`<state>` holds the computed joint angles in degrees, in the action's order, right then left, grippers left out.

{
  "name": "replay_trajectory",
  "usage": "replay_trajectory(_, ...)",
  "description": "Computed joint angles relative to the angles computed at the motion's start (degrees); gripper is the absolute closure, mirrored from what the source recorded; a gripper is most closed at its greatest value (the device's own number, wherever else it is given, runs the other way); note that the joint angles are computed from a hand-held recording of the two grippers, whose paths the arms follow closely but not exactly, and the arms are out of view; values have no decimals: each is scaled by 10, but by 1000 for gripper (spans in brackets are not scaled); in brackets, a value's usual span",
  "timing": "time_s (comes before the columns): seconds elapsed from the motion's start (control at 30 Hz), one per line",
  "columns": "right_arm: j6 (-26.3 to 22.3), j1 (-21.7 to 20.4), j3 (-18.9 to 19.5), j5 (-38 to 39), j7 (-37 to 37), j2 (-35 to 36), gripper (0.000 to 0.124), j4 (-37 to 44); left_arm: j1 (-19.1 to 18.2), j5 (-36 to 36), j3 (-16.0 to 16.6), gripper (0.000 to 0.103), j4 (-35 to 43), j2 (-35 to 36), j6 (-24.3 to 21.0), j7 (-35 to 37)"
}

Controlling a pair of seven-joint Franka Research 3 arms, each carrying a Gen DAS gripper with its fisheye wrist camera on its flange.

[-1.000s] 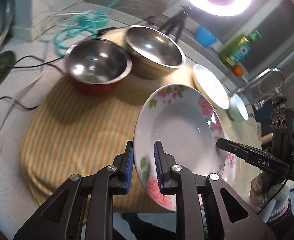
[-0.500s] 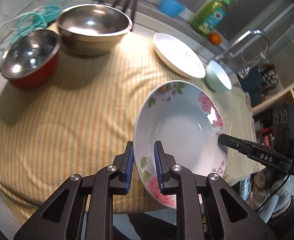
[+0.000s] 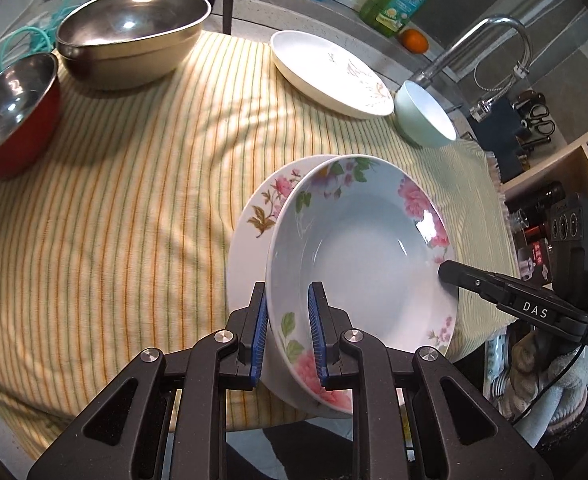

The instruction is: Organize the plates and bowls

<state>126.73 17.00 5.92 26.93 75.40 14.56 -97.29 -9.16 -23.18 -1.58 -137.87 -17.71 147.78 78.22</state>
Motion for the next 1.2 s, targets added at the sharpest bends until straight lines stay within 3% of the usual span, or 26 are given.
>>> replay_trajectory(0.57, 9, 11, -1, -32, 5, 3, 109, -1, 8, 34, -9, 85, 2, 7, 2, -27)
replay_trajectory(0.8, 18, 20, -1, -63, -1, 0, 100, -4, 11, 49, -13, 85, 11, 12, -8, -34)
replay_trajectory(1.2, 39, 26, -2, -92, 1, -6, 98, -11, 13, 69, -17, 85, 17, 16, -11, -42)
